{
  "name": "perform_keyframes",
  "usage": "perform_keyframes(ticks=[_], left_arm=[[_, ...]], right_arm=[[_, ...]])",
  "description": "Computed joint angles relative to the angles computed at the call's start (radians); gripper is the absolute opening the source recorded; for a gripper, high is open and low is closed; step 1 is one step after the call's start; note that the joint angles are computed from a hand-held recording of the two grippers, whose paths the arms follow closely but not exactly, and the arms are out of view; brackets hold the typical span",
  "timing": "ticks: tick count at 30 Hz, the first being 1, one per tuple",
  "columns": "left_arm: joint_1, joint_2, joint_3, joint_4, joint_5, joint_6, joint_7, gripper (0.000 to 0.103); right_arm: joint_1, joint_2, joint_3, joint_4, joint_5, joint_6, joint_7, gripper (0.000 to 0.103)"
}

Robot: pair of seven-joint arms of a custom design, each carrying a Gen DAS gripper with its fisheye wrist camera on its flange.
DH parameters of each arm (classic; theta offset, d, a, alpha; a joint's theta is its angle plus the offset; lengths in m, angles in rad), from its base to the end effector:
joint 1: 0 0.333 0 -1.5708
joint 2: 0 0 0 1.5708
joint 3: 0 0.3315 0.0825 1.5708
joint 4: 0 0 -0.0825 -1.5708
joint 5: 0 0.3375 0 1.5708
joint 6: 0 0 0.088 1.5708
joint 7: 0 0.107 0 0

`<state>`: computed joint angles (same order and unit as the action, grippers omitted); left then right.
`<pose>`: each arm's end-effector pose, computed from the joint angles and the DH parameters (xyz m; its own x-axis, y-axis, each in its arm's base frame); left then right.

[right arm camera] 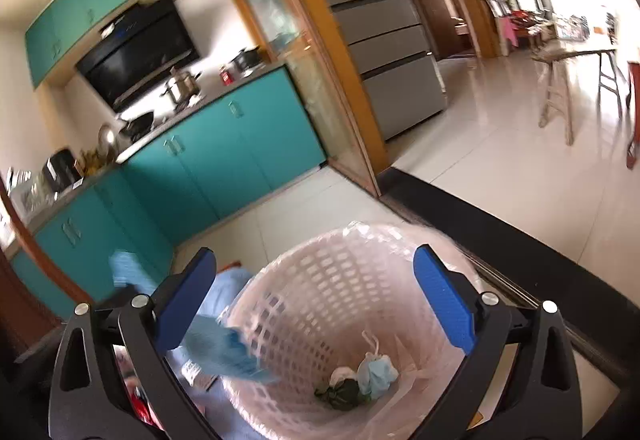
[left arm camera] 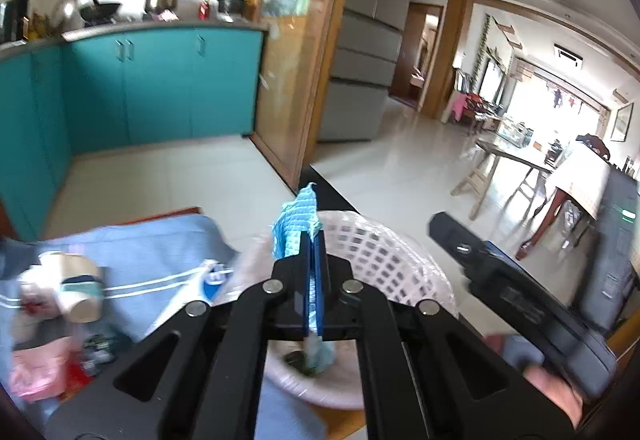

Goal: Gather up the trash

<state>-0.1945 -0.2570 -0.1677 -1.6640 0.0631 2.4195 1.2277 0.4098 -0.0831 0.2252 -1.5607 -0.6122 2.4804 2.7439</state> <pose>0.4183 -0.1780 0.8270 -0.1600 -0.9697 0.1848 -0.5566 -0.0660 -0.8282 0.4138 0.3178 0.7985 0.0134 -0.9123 -0.4092 -0.4678 0.3560 -0.8090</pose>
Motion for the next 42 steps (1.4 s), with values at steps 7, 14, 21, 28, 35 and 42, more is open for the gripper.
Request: perform_keyframes(ticks=[7,14,21,28,35,42], left_arm=[[0.031,-0.028,-0.015,-0.056,0.104,-0.064,-0.141,0.072],[0.102,-0.315,0.012,-0.276,0.213,-0.069,-0.172,0.094],[0.168,-0.539,0.066,-0.441,0.263,-0.126,-0.188,0.095],[0.146,-0.586,0.112,-0.512,0.208,-0.188,-0.162,0.095],[0.138,-0.599,0.118,-0.517,0.180,-0.185,-0.149,0.096],[0.145,-0.601,0.125,-0.516,0.167,-0.184,-0.153,0.095]], right_arm=[[0.009,0.014,-0.007,0.007,0.079,0.015,-0.102,0.097],[0.081,0.078,0.001,0.090,0.141,-0.029,-0.272,0.097],[0.191,0.135,0.008,0.175,0.149,-0.091,-0.391,0.097],[0.272,0.153,0.006,0.185,0.178,-0.120,-0.436,0.097],[0.313,0.179,-0.008,0.212,0.169,-0.144,-0.425,0.097],[0.323,0.184,-0.017,0.213,0.169,-0.154,-0.418,0.097]])
